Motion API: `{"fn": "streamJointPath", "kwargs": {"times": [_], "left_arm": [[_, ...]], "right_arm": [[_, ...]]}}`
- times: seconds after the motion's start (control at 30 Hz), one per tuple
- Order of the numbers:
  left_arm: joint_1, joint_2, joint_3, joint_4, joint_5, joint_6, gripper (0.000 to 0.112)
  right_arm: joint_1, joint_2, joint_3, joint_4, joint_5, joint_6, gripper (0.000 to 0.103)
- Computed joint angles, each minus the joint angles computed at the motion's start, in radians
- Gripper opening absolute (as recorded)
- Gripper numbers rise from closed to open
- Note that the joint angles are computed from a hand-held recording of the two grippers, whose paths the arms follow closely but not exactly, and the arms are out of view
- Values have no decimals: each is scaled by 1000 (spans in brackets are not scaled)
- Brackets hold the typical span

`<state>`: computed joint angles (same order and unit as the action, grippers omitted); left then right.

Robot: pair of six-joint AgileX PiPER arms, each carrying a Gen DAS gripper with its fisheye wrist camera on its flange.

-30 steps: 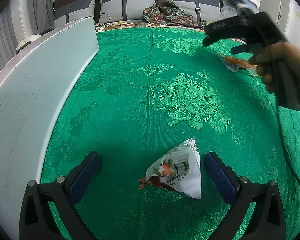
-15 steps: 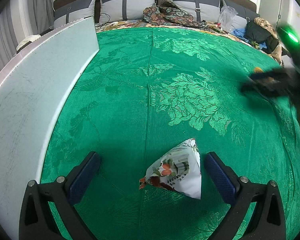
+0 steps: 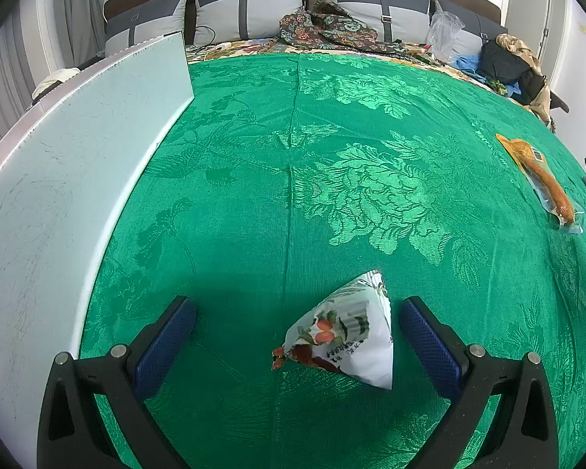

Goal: Organize snacks
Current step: 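Grasp the clear yellow-edged sausage pack with the right gripper, then grasp the white triangular pack with left while right holds the sausage pack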

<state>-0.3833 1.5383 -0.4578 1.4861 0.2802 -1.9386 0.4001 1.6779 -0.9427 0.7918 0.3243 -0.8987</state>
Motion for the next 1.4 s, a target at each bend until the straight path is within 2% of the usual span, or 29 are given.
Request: {"fn": "streamJointPath", "kwargs": {"times": [0.03,0.13,0.23,0.27,0.33,0.43,0.47,0.5,0.53,0.57,0.6,0.63,0.67,0.7,0.77,0.83,0.87,0.9,1.03,1.1,1.13,1.23,1.3,1.37,1.4], "left_arm": [[-3,2,-2,-1,1,-1,103],[-3,2,-2,0,1,-3,103],[-3,2,-2,0,1,-2,103],[-3,2,-2,0,1,-2,103],[-2,2,-2,1,1,-3,103],[1,1,0,5,-2,-3,103],[-2,1,-2,-2,0,1,103],[2,-2,-1,-6,-2,8,103],[-2,4,-2,6,0,-8,103],[-1,1,-2,0,0,0,103],[3,-2,0,-2,-2,5,103],[-1,4,-2,5,-1,-5,103],[0,4,-1,7,-2,-7,103],[-2,3,-2,2,0,-3,103],[-2,3,-2,1,0,-2,103],[-2,2,-2,2,0,-3,103],[-2,2,-1,2,0,-3,103],[6,9,-10,-2,-5,7,103],[9,7,-10,1,-10,11,103],[8,6,-10,-6,-6,18,103],[8,5,-10,-8,-6,20,103],[11,4,-9,-11,-7,25,103],[12,3,-9,-12,-8,27,103],[10,4,-8,-8,-7,21,103],[11,3,-8,-7,-8,21,103]], "right_arm": [[-8,-11,1,-7,-10,65,75],[-93,-18,-43,-109,35,365,75],[-168,96,-201,-290,168,665,76],[-173,160,-288,-373,244,765,76],[-133,250,-426,-478,346,953,77],[-49,410,-630,-623,494,1132,80],[2,439,-673,-723,502,1200,86],[53,497,-750,-823,551,1250,93],[88,534,-787,-897,575,1280,95],[107,542,-803,-931,559,1305,95],[107,544,-783,-926,515,1312,95],[102,545,-779,-917,506,1302,94],[101,544,-777,-924,506,1289,89],[94,535,-762,-913,499,1257,78],[59,500,-722,-829,485,1164,73],[6,449,-661,-712,450,1055,59],[-9,431,-653,-681,446,1044,37],[-40,417,-646,-616,466,1011,32],[-141,395,-571,-384,485,830,32],[-191,394,-534,-255,502,751,37],[-185,376,-507,-251,490,762,39],[-137,361,-511,-341,469,835,50],[-94,409,-588,-414,499,904,65],[-51,418,-616,-525,477,982,75],[-22,430,-635,-599,464,1037,77]]}}
